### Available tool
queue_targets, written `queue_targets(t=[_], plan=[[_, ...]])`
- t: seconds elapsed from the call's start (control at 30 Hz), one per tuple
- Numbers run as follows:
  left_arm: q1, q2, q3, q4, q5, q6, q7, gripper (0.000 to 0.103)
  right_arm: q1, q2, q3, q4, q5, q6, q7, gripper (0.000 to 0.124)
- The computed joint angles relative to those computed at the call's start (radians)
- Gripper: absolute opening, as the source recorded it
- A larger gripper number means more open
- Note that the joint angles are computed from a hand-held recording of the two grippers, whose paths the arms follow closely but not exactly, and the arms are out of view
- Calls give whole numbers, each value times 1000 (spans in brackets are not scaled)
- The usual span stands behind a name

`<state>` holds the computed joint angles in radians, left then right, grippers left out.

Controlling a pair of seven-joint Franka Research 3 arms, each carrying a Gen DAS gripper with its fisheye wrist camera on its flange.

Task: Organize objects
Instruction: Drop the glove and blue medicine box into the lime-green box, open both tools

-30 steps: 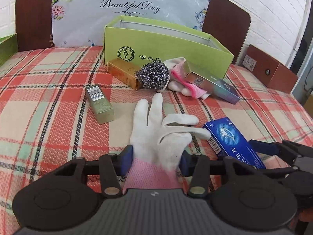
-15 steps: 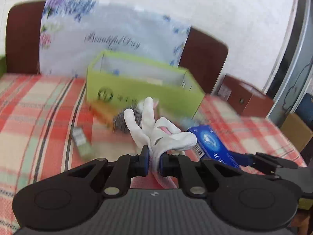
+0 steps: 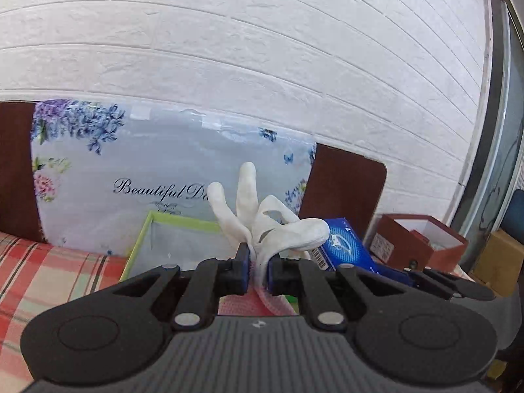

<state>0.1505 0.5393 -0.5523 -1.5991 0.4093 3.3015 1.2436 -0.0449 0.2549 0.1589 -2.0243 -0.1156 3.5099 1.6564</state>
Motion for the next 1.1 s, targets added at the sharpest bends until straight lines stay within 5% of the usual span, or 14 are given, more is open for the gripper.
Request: queue_targets(t=[0.07,0.2,0.33,0.47,0.5,0.53,0.57,0.6,0.67,0.8,0.97,1.1], plan=[[-64,61,53,99,-10,-23,9,9,56,62,-51,83,59,-17,-62,55],[-102,181,44,278,-60,-121,63,9,162,173,-148,219,197,-46,-186,55],[-197,269,137,440,-105,-194,90,9,196,250,-185,323,280,-96,-245,55],[-239,337,167,550,-152,-252,138,9,183,297,-167,386,319,-129,-294,55],[-261,342,204,552,-161,-227,121,20,185,308,-168,399,330,-132,-308,55],[-270,345,222,551,-172,-213,119,51,203,319,-186,412,346,-133,-318,55],[-293,332,267,538,-189,-218,98,70,194,331,-171,423,368,-124,-351,58],[-332,306,347,505,-188,-200,39,93,151,339,-123,425,327,-116,-349,84],[-393,255,476,410,-162,-105,-50,94,126,336,-93,418,312,-141,-380,103],[-397,163,513,247,-142,8,-98,94,198,287,-161,305,367,4,-439,103],[-485,22,643,16,-208,112,-155,94,83,191,-36,139,273,131,-337,103],[-578,-95,734,-189,-299,162,-99,94,83,114,-36,10,241,186,-250,103]])
